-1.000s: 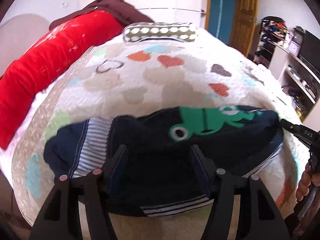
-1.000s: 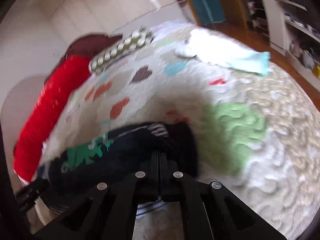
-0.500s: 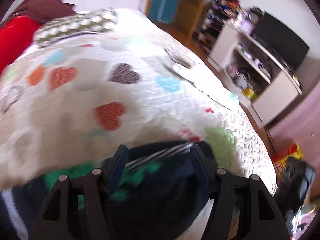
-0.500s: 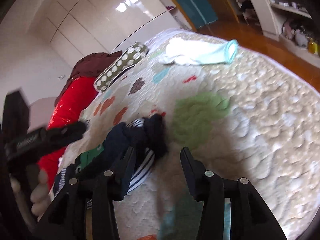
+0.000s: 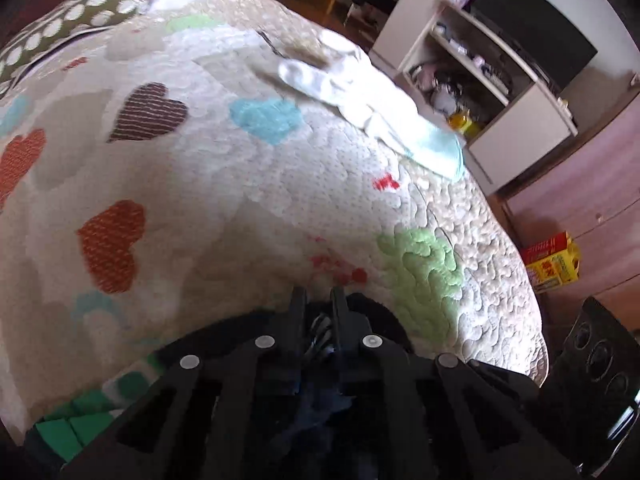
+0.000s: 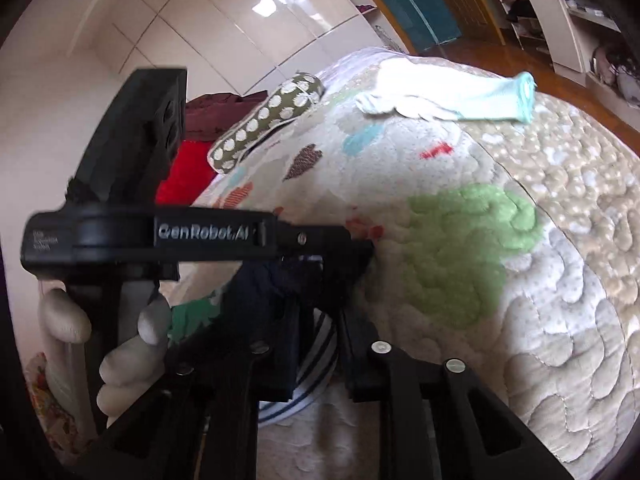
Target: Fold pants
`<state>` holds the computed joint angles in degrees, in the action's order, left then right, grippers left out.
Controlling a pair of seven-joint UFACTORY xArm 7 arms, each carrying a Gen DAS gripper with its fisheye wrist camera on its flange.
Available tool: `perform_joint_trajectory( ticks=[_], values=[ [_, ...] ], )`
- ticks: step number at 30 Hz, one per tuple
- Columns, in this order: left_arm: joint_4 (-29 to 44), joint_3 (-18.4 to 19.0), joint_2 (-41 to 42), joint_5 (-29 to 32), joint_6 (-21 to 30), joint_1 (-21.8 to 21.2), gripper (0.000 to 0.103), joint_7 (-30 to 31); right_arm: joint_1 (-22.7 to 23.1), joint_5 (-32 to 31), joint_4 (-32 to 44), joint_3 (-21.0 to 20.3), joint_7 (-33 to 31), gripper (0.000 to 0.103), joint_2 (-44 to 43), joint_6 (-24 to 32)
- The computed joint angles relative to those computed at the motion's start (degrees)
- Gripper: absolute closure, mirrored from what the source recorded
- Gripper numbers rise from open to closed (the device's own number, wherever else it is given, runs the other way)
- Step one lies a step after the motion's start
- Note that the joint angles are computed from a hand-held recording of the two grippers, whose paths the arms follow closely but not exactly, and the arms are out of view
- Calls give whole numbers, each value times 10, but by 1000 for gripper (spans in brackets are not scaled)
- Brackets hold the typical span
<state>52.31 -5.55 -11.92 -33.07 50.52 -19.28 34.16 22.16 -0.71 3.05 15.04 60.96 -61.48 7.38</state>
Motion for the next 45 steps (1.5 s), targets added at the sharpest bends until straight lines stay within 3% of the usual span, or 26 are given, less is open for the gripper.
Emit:
perform_joint_trajectory(
  ticks=[4,8,11,12,14,16,18,21,23,25,30,34,36,38,42,45],
  values=[
    [-39,50,-69,-56,23,26,92,36,-2,-15,49,10,-23,85,30,-3],
    [-98,82,-145,-53,-12,68,92,36,23,-22,120,13,-64,84,132,-50],
    [-139,101,-192,-4,-41,111,85,-1,87,-21,175,-21,-111,74,245,-96],
    [-155,119,-215,5,-34,123,78,-3,136,0,200,-53,-145,68,291,-94],
    [-182,139,-257,18,-33,140,63,-6,188,8,222,-87,-168,68,328,-83],
    [-211,159,-306,36,-43,165,47,-11,178,13,229,-62,-178,68,322,-71],
    [-236,179,-348,51,-48,187,47,-15,158,20,219,-37,-182,68,285,-59],
    [-259,203,-374,69,-60,215,47,-29,72,10,210,39,-147,68,201,13],
    [-271,216,-384,79,-61,233,47,-40,41,0,228,56,-133,68,183,71],
    [-279,227,-392,88,-59,249,47,-48,24,-9,253,62,-129,75,206,91],
    [-300,233,-416,137,-93,303,46,-45,14,-30,335,65,-149,76,355,86],
    [-290,270,-395,147,-96,318,43,-35,9,-57,378,73,-129,76,453,115],
    [-286,282,-378,147,-100,329,43,-31,-6,-94,369,80,-82,76,456,88],
    [-282,288,-356,143,-107,336,43,-31,7,-95,369,66,-86,75,456,91],
    [-277,296,-330,131,-100,347,43,-25,34,-91,383,55,-110,74,432,157],
    [-286,278,-322,137,-116,359,42,-24,39,-96,391,63,-100,64,404,181]
  ],
)
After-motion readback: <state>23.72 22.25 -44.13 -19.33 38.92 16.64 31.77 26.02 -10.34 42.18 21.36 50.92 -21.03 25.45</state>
